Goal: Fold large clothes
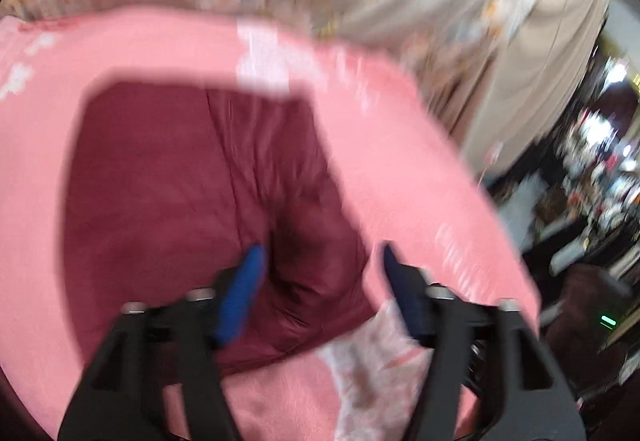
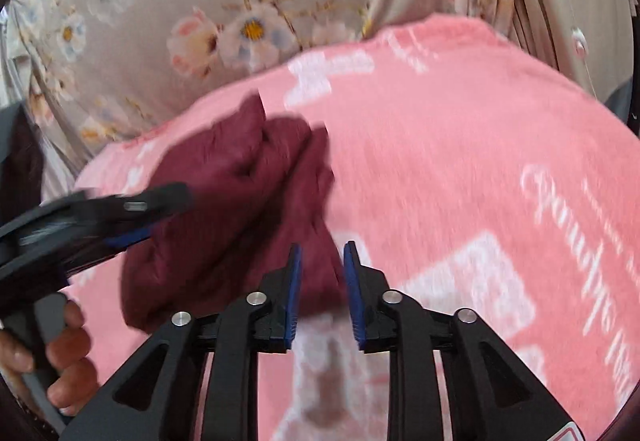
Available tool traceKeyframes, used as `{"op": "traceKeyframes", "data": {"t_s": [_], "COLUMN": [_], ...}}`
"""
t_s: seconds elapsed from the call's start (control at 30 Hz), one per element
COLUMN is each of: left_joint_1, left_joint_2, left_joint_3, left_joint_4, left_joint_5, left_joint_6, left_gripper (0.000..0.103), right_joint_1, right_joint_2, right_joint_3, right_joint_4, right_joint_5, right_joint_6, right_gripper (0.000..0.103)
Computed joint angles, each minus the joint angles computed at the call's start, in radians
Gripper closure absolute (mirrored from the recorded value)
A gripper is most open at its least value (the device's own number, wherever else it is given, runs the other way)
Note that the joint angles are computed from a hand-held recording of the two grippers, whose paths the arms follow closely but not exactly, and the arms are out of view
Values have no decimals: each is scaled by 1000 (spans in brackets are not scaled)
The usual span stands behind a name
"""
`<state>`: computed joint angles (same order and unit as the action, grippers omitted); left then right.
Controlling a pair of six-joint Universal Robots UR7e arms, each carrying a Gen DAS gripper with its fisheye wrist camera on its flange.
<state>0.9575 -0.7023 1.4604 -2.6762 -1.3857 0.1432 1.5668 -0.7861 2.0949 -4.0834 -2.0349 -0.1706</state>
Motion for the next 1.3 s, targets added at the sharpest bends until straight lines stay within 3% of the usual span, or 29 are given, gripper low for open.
{"op": "traceKeyframes", "data": {"t_s": [0.07, 0.13, 0.2, 0.27, 0.37, 0.5, 0.53, 0.6, 0.63, 0.67, 0.77, 0.83, 0.97, 1.3], "left_joint_1": [-5, 2, 2, 4, 19, 46, 52, 62, 62, 63, 63, 66, 72, 74], "left_joint_2": [-24, -28, 8, 58, 160, 283, 309, 329, 342, 358, 429, 479, 555, 600], "left_joint_3": [1, -42, -123, -214, -395, -607, -646, -664, -675, -695, -786, -857, -926, -887], "left_joint_4": [-73, -116, -128, -97, 22, 185, 218, 258, 272, 289, 341, 391, 425, 238], "left_joint_5": [34, 65, 173, 264, 361, 425, 430, 434, 437, 439, 447, 447, 457, 522], "left_joint_6": [8, -5, -11, -5, -19, -46, -56, -64, -68, -68, -64, -89, -97, 32], "left_gripper": [29, 23, 23, 23, 23, 23, 23, 23, 23, 23, 23, 23, 23, 10], "right_joint_1": [3, 4, 19, 42, 57, 43, 37, 24, 22, 17, 27, 16, -24, -74], "right_joint_2": [-39, -70, -75, -55, -1, 67, 85, 106, 112, 112, 134, 145, 157, 194], "right_joint_3": [-30, -78, -152, -252, -432, -612, -655, -698, -703, -692, -675, -670, -662, -684], "right_joint_4": [50, 115, 184, 267, 448, 712, 791, 885, 895, 867, 703, 657, 642, 606], "right_joint_5": [64, 141, 171, 149, 85, 27, 16, 28, 18, 25, -103, -140, -120, -37], "right_joint_6": [31, 63, 81, 104, 202, 347, 378, 373, 366, 354, 233, 198, 170, 84], "right_gripper": [61, 59, 53, 42, 38, 38, 41, 89, 99, 99, 99, 99, 99, 99]}}
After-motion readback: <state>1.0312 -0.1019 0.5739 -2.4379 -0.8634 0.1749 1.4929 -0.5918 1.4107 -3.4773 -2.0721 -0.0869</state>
